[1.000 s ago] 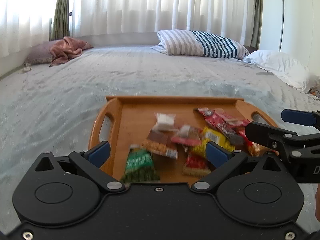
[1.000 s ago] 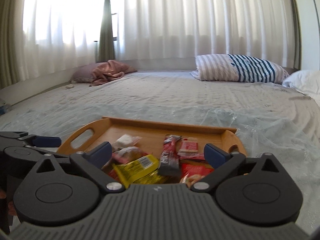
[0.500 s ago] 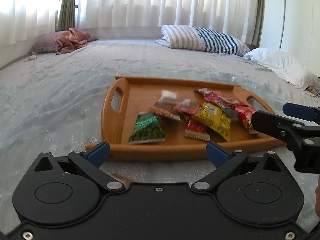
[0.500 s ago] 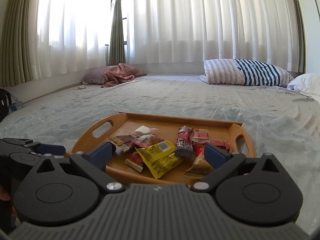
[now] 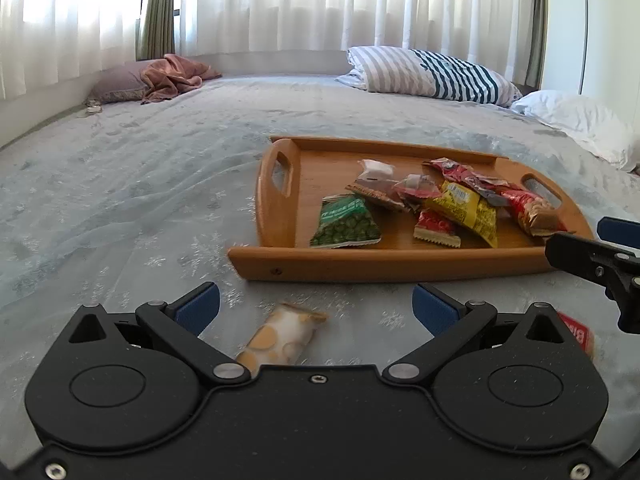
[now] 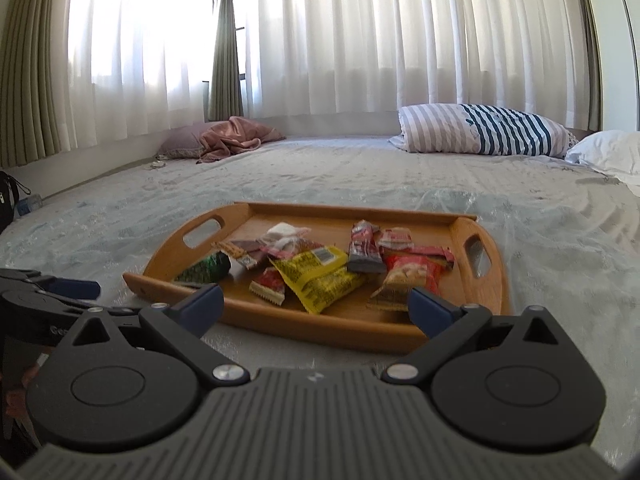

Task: Organize snacks
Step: 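Move both open tools back toward the wafer roll and second Biscoff packet, then grasp the cream wafer roll packet with the left gripper while the right grasps the Biscoff packet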

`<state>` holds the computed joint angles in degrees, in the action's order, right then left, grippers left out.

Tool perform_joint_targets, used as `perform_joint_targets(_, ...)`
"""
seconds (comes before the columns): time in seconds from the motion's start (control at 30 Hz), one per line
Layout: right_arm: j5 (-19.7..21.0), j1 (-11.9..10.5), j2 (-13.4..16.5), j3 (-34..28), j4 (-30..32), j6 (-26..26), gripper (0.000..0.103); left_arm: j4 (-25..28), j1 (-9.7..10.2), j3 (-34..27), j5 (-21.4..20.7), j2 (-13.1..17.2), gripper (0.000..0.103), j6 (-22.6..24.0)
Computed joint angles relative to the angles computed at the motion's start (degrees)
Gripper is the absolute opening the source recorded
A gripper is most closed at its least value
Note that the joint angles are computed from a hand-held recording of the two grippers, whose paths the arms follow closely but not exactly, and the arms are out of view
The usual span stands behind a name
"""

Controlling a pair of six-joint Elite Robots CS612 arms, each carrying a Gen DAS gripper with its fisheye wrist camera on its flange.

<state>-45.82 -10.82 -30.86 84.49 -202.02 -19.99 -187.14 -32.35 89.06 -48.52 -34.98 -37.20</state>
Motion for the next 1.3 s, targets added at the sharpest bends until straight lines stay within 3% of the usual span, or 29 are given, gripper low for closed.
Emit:
perform_joint_targets(0.47, -3.0, 0.0, -0.2, 2.4, 2.8, -2.9, 0.103, -1.4, -0.22, 1.8, -0.7, 0.2, 0.102, 0.8)
perform_joint_targets(0.6, -2.8, 0.1, -0.2, 2.7, 2.6, -3.5, 0.102, -3.0, -0.06, 2.1, -3.0, 0.3, 0.089, 1.6)
perform_joint_targets(0.77, -3.2, 0.3, -0.4, 3.5, 2.7, -6.1, 0.092, -5.2, -0.33, 2.4, -4.3, 0.3, 0.067, 4.1)
perform_joint_targets(0.93, -3.2, 0.3, -0.8, 4.0, 4.3, -6.9, 0.078, -5.6, -0.48, 2.8, -5.6, 0.0, 0.057, 4.2)
perform_joint_targets(1.07, -3.2, 0.3, -1.0, 4.2, 4.8, -7.0, 0.062, -5.6, -0.43, 2.9, -6.0, -0.2, 0.056, 3.2)
perform_joint_targets(1.3, -2.3, 0.1, -1.4, 4.7, 5.7, -6.9, 0.047, -4.3, -0.43, 2.5, -4.7, -0.1, 0.056, 1.0)
